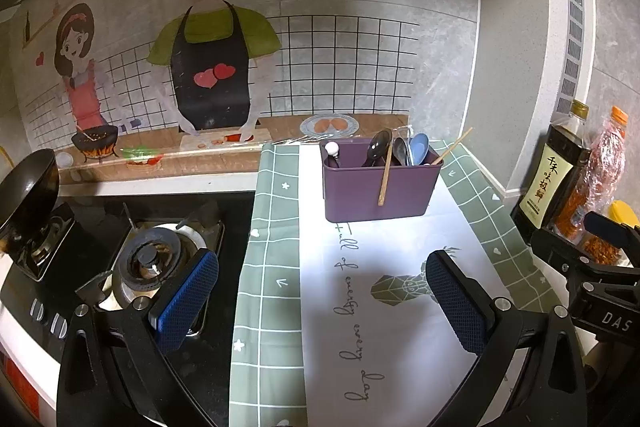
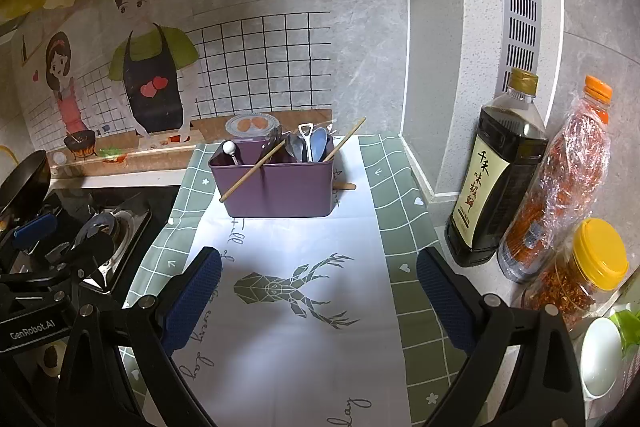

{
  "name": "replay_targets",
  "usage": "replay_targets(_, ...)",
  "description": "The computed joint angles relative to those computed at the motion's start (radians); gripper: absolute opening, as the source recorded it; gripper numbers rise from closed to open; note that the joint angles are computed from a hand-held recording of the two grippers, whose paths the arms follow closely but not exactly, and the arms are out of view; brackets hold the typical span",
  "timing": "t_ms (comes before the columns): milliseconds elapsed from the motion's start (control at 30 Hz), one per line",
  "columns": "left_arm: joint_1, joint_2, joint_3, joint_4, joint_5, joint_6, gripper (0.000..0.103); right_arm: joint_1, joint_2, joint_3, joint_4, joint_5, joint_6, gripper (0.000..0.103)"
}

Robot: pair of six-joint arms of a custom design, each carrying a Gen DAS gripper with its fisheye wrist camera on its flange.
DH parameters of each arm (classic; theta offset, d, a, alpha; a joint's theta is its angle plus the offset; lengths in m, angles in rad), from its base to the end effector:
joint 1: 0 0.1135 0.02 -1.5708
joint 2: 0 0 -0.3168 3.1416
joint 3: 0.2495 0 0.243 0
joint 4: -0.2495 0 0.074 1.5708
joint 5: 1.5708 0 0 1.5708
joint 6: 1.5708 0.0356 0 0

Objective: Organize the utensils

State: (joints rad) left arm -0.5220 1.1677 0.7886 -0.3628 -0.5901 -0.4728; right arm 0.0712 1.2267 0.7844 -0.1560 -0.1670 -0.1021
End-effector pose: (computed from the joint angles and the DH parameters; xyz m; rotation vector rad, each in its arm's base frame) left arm 0.1946 -0.0891 0.3035 -0.2345 2.1568 0.1230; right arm 0.2407 0.0231 0.3037 -0.2824 2.1457 0.1633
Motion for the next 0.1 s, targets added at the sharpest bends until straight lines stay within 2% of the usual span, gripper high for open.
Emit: replay_targets(100, -0.002, -0.002, -0.005, -0.002, -0.013, -0.012, 0.103, 0.002, -0.012, -0.009, 0.002, 0.002, 0.001, 0.097)
